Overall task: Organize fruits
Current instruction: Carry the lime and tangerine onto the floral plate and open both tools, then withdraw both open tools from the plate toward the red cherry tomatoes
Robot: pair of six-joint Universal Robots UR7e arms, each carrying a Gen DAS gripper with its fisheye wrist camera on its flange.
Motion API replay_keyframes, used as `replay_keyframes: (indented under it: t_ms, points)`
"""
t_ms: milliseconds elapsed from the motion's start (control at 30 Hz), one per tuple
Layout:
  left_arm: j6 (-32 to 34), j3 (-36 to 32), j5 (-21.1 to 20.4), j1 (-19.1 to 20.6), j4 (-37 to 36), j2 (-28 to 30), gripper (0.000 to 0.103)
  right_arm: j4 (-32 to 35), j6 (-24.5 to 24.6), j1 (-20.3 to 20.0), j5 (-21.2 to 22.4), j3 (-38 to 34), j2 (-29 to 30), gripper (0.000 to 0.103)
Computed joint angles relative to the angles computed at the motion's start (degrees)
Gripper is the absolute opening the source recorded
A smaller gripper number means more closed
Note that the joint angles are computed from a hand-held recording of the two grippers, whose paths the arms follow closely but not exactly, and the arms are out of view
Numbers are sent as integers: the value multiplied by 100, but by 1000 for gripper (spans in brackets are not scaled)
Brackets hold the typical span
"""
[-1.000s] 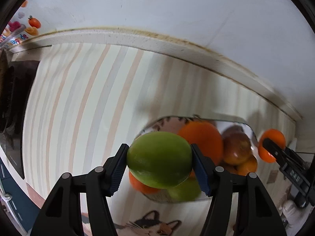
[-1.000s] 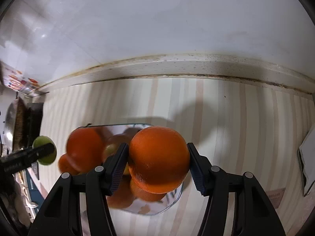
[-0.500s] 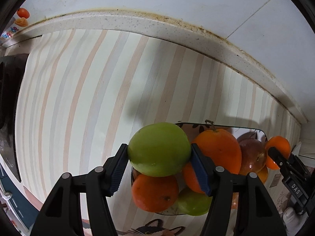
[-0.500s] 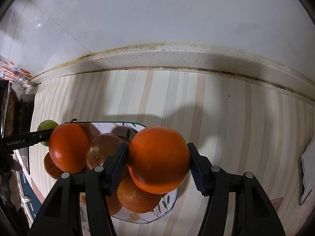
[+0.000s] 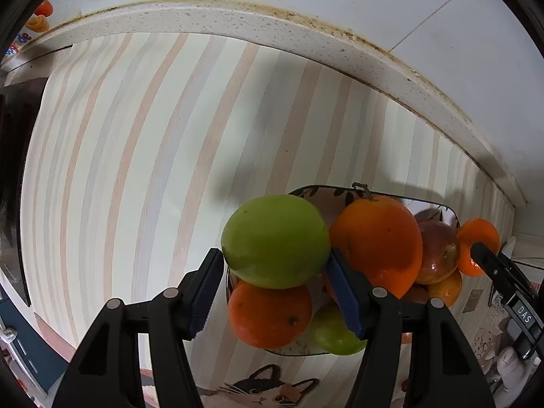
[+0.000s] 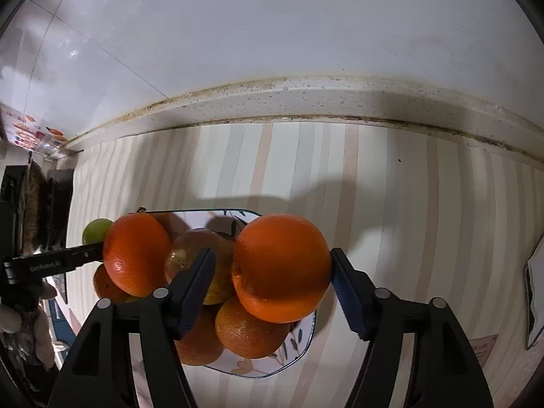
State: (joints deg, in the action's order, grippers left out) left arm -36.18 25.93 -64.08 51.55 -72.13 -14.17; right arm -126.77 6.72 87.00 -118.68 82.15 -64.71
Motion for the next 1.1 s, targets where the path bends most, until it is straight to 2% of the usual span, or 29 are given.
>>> replay_keyframes:
  t_ms: [167,333,533,600,700,800,933,1033,1100]
  points:
    - [-30,62,40,-28,-21,-82,60,5,21,5,-19,6,-11,72]
    - [1,229,117,-62,-212,-204,62,-26,26,33,-32,26,-50,87]
    - [-29,418,201,-74,-374,-354,65,-14,17,41,-139,51,-50,89]
    - [-35,482,214,-83,-409,-399,66,-139,7,51,-194,132,-77,86]
    - [-34,681,231,-101,-510,-504,66,-562,-229,108,-307,289,-133,68]
    - [-38,832,224,-107,-544,-573,66,-659,-279,109,-111,276,-157,66]
    - [-95,893,177,-88,-556,-568,66,-695,-431,209,-106,251,-101,66]
    - [-90,896,146,-77,-556,-559,66,-483,-446,242,-48,245,-84,66]
    - [-74,900,181,-86,-544,-557,66,-438,-551,267,-143,290,-87,66]
